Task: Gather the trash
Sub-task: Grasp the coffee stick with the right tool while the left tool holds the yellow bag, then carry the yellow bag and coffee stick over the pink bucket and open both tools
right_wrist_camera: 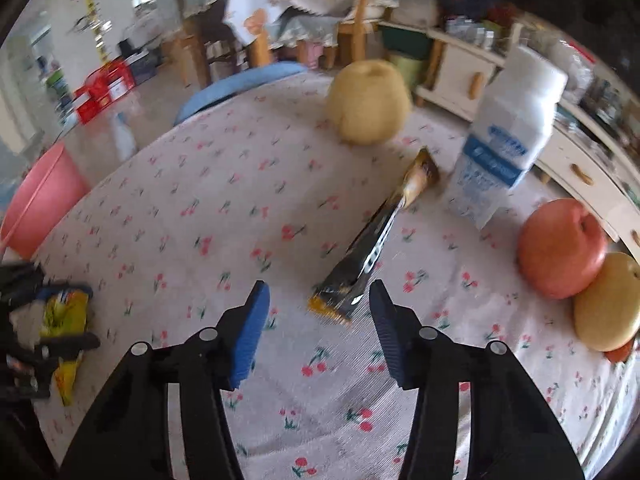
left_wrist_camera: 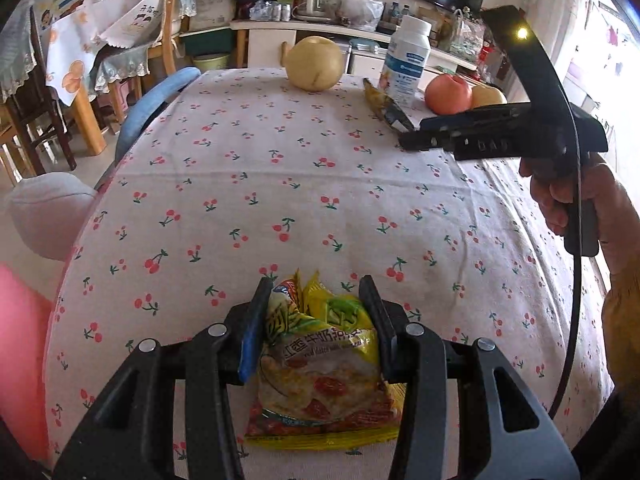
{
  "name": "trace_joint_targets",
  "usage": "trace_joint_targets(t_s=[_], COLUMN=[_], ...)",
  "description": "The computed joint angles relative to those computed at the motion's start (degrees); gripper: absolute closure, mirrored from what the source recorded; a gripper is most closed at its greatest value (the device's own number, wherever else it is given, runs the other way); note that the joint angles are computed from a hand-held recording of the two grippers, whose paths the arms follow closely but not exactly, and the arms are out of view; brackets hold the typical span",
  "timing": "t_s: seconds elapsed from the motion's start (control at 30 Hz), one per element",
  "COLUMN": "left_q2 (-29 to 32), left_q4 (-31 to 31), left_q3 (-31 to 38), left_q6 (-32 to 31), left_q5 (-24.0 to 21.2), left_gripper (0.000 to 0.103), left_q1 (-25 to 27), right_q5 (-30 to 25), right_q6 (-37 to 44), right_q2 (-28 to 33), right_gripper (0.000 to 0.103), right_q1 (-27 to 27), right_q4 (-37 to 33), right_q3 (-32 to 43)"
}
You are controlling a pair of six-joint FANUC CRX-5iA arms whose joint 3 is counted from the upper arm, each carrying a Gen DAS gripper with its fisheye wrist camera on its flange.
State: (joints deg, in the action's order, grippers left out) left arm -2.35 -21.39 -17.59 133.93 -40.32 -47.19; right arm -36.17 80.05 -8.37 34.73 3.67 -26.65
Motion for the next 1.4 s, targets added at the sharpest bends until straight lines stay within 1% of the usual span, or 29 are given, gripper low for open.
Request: trace_joint_targets(t_s=[0.03,0.1,0.17,0.23,0.27,0.3,0.33,0.37,0.4,0.43,0.47,0.5,0.53,0.6,0.7,0.87,1.0,1.1,1.23,1.4], left_q2=[0.1,0.5,0.7,1.1,1.3,1.3,1.5,1.7,1.8,1.8,1.8,1.8,1.6,1.4,0.8,-0.2,-0.9,-1.4,-1.8,-2.8], left_q4=[-0.4,-1.6,-2.7,-3.4,-3.7,-4.2,-4.7,-5.1,-5.2,-5.2,-5.2,-5.2,-5.0,-4.7,-4.6,-3.3,-2.3,-1.5,-0.1,1.2], left_q3=[0.1,0.8,1.1,1.7,1.8,2.0,2.2,2.5,2.5,2.5,2.5,2.4,2.2,1.9,1.3,-0.2,-1.1,-1.9,-2.7,-3.8], left_q6=[0.3,1.3,2.2,2.4,2.6,2.9,3.3,3.5,3.5,3.4,3.5,3.6,3.8,3.9,5.0,4.5,4.2,4.1,3.4,2.9], left_q5=[-0.2,-0.9,-1.5,-2.0,-2.1,-2.4,-2.7,-2.9,-2.9,-2.9,-2.8,-2.7,-2.4,-1.8,-1.2,0.7,2.0,2.9,4.5,6.8], left_gripper=[0.056,0.055,0.053,0.05,0.048,0.047,0.046,0.045,0.043,0.043,0.043,0.043,0.043,0.045,0.053,0.057,0.058,0.058,0.059,0.059], left_q1=[-0.1,-0.7,-1.3,-1.7,-1.9,-2.3,-2.6,-2.8,-2.9,-2.9,-2.9,-2.9,-2.8,-2.6,-2.1,-1.0,-0.4,0.1,0.7,1.2], right_q5=[2.0,4.8,6.5,8.0,9.3,10.0,10.4,10.9,10.5,11.3,11.9,11.8,11.5,11.7,12.1,11.0,8.6,6.4,4.3,0.3], right_q6=[-4.8,-12.4,-20.6,-25.1,-30.0,-32.8,-33.6,-35.5,-35.7,-37.3,-40.8,-41.5,-40.7,-40.0,-42.0,-45.2,-47.0,-47.8,-50.4,-56.8], right_q2=[-0.5,-0.9,-0.5,0.3,0.6,0.9,1.3,1.8,2.3,2.0,1.7,1.8,2.0,1.6,0.5,-2.1,-5.6,-8.5,-11.7,-17.6], right_gripper=[0.04,0.034,0.034,0.034,0.036,0.046,0.056,0.06,0.068,0.077,0.077,0.08,0.083,0.084,0.085,0.086,0.086,0.086,0.086,0.086], right_q1=[0.7,1.3,1.5,1.7,2.0,1.9,1.7,1.7,1.8,1.6,1.5,1.6,1.7,1.8,2.3,4.5,7.6,9.8,12.3,17.5], right_q4=[3.6,9.1,14.3,17.5,22.0,24.7,25.1,26.7,26.8,28.7,32.5,33.3,32.4,31.4,32.9,35.3,36.2,33.9,32.6,32.8], right_q3=[-1.5,-3.8,-5.4,-6.4,-8.0,-8.8,-9.0,-9.4,-9.1,-9.8,-11.0,-11.1,-10.9,-11.0,-12.3,-14.4,-16.7,-18.1,-19.7,-22.9])
